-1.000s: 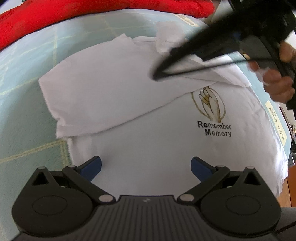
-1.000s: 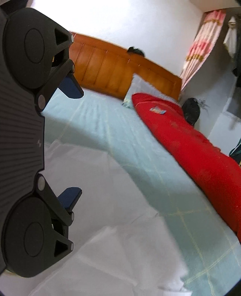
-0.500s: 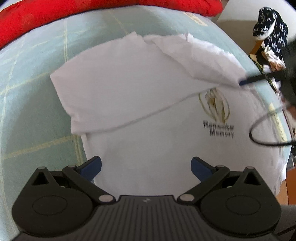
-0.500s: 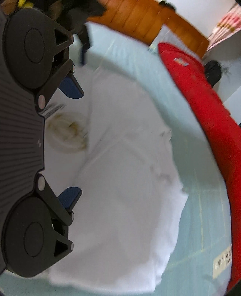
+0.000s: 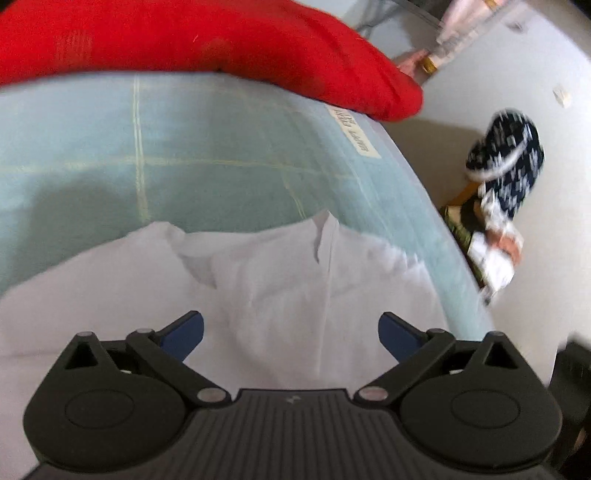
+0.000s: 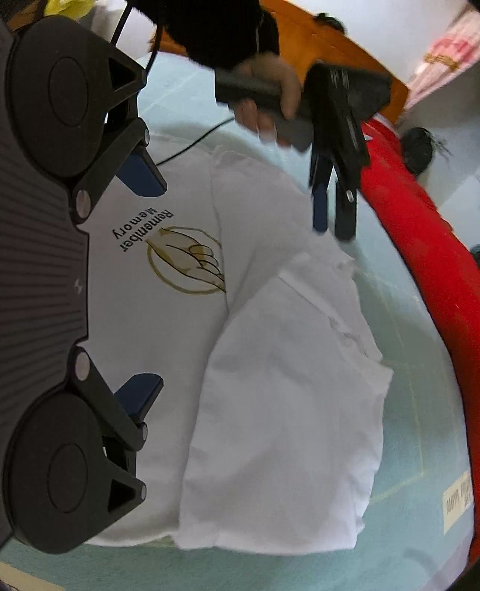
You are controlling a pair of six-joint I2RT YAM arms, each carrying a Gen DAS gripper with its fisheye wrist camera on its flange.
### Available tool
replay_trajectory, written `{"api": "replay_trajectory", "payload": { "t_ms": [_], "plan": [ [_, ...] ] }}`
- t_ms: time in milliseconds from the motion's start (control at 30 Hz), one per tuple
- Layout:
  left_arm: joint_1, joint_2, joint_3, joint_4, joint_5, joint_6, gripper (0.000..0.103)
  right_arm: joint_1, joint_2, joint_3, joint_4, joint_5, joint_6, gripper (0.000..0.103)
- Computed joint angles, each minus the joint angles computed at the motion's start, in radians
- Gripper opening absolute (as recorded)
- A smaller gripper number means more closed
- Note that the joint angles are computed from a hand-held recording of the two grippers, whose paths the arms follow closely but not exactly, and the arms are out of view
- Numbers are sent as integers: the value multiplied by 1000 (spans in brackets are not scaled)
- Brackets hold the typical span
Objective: Fold clothes
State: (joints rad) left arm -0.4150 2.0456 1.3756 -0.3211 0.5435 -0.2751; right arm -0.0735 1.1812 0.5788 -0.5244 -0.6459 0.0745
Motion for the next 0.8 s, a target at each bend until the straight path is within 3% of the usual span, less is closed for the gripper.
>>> {"api": "replay_trajectory", "payload": {
  "t_ms": [100, 233, 400, 467, 500, 533, 667, 800],
  "plan": [
    [1, 88, 67, -12, -2, -48, 88, -51, -22, -21, 2, -20, 11, 103],
    [4, 114, 65, 53, 34, -101, 88, -112, -64, -48, 13, -78, 29, 103],
    [13, 153, 73, 119, 81, -165, 86, -68, -59, -26, 76, -76, 103, 103],
    [16, 154, 66, 137, 72, -184, 59, -50, -36, -10, 103, -77, 120, 103],
    [14, 153, 65, 134, 56, -183, 38, -42, -25, -5, 114, -82, 126, 103],
    [16, 147, 56, 131, 47, -178, 27, -33, -17, 0, 119, -83, 129, 103],
    [24, 113, 10, 124, 19, -153, 20, -4, 16, 12, 120, -73, 121, 103],
    [18, 49, -58, 156, -21, -136, 7, 5, 45, 14, 129, -65, 127, 103]
  ]
}}
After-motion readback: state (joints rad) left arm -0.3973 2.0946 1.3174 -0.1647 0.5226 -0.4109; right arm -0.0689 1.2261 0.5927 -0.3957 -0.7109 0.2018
